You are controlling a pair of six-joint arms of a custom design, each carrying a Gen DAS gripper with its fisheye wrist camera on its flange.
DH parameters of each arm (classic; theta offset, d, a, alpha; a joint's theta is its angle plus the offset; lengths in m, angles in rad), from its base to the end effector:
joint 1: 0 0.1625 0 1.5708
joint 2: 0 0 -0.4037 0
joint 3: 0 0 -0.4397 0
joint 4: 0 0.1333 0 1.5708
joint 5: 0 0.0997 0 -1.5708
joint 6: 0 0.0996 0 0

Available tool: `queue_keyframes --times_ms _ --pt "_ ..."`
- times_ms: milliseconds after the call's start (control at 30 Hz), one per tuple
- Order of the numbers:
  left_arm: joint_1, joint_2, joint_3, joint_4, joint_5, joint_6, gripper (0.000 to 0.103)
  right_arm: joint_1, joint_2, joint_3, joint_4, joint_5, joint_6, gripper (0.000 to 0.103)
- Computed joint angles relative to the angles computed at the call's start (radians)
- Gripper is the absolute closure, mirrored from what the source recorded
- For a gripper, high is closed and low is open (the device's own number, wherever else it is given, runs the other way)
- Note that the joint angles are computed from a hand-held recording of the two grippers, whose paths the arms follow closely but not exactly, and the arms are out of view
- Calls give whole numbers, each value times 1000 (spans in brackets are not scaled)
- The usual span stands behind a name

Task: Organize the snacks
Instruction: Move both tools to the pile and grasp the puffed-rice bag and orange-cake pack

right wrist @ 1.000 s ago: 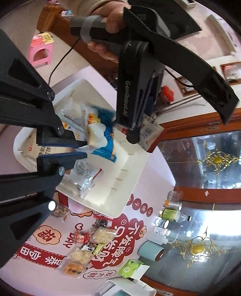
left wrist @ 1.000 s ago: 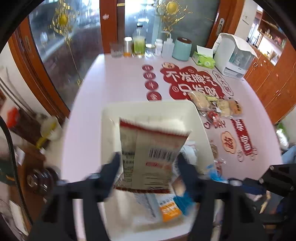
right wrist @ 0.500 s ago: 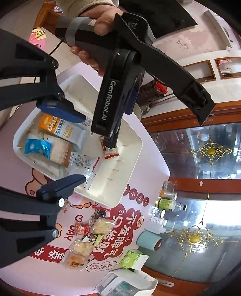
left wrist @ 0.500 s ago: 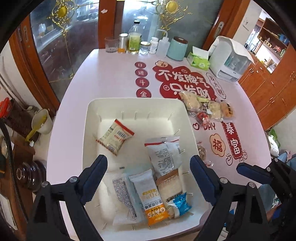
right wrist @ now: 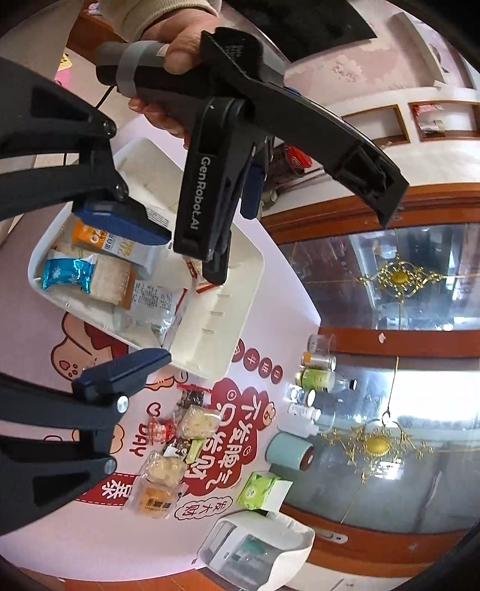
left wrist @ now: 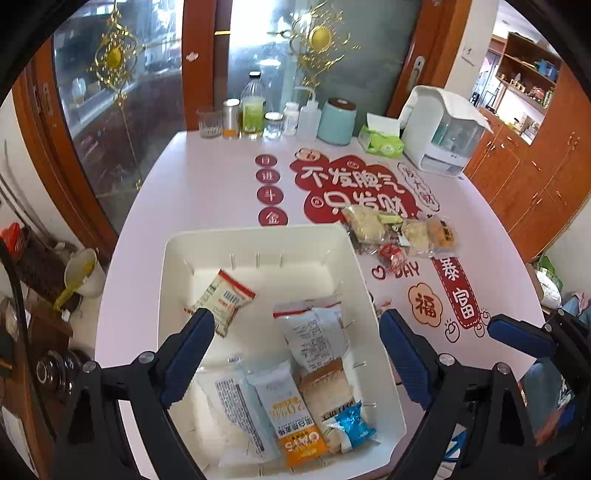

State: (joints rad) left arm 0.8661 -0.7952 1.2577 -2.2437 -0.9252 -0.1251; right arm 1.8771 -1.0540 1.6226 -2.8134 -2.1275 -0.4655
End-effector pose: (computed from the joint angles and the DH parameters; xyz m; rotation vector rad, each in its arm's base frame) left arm -0.3647 -0.7272 0.1976 0.6473 2.4885 -0.5948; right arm 0.2882 -0.6437 0.2729 0.6888 -2.3413 0.7930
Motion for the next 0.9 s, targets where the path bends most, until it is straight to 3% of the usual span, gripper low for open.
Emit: queue_keyframes --times_ms 133,333,567,767,900 --pt "-11 4 1 -24 -5 37 13 -15 -16 12 -25 8 6 44" --pt "-22 29 -39 -6 -79 0 13 -55 -58 37 -18 9 43 44" --pt "-67 105 -96 -20 -51 22 13 -130 -124 60 3 4 78 44" --pt "-93 243 -257 42 -10 -5 13 -209 -176 24 37 13 46 43" --pt "-93 388 -457 132 10 -28 13 -265 -188 -35 88 23 29 33"
